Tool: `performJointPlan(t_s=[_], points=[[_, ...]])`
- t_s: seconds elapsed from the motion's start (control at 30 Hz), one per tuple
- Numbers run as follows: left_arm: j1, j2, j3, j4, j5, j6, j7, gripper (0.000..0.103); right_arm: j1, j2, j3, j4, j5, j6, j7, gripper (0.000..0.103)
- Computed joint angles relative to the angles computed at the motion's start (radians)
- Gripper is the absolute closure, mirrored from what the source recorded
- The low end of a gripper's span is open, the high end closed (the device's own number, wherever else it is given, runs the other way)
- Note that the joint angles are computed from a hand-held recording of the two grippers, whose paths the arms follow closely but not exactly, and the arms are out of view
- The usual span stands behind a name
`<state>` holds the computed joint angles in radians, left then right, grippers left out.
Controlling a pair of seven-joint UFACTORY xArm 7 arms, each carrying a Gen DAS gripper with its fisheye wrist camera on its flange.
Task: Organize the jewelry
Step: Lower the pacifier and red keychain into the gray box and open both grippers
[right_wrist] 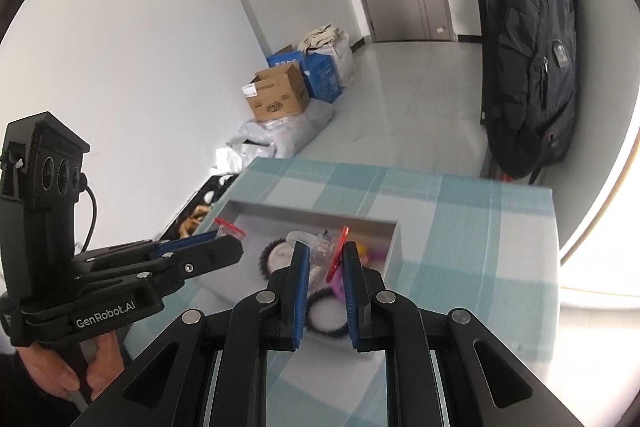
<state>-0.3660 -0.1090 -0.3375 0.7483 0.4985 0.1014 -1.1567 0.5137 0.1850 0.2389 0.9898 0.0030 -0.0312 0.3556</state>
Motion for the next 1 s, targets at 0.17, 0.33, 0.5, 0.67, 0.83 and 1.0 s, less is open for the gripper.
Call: performJointPlan(t_s=[0.17,0.33,0.5,0.67,0.83,1.0], points=[[-0.006,0.041,0.02,0.035,0.03,0.031,0.005,0.092,-0.08,0.05,0.078,0.04,0.054,-0.003,-0.069,0.088],[-0.048,0.08,0.067,0.042,-0.088,0.0,0.119,0.092,-0.185,0.082,0.191,0.048,0.102,-0.032,-0.147,0.088],[-0.077,0.111,0.091,0.054,-0.207,-0.009,0.223,0.092,-0.234,0.11,0.239,0.059,0.116,-0.029,-0.185,0.088],[-0.097,0.121,0.099,0.059,-0.322,-0.015,0.324,0.092,-0.304,0.117,0.315,0.054,0.131,-0.044,-0.223,0.088],[-0.108,0.129,0.102,0.066,-0.371,-0.02,0.365,0.092,-0.296,0.118,0.304,0.059,0.132,-0.035,-0.219,0.087],[-0.11,0.118,0.112,0.062,-0.32,-0.027,0.32,0.088,-0.306,0.117,0.311,0.055,0.144,-0.047,-0.215,0.084]])
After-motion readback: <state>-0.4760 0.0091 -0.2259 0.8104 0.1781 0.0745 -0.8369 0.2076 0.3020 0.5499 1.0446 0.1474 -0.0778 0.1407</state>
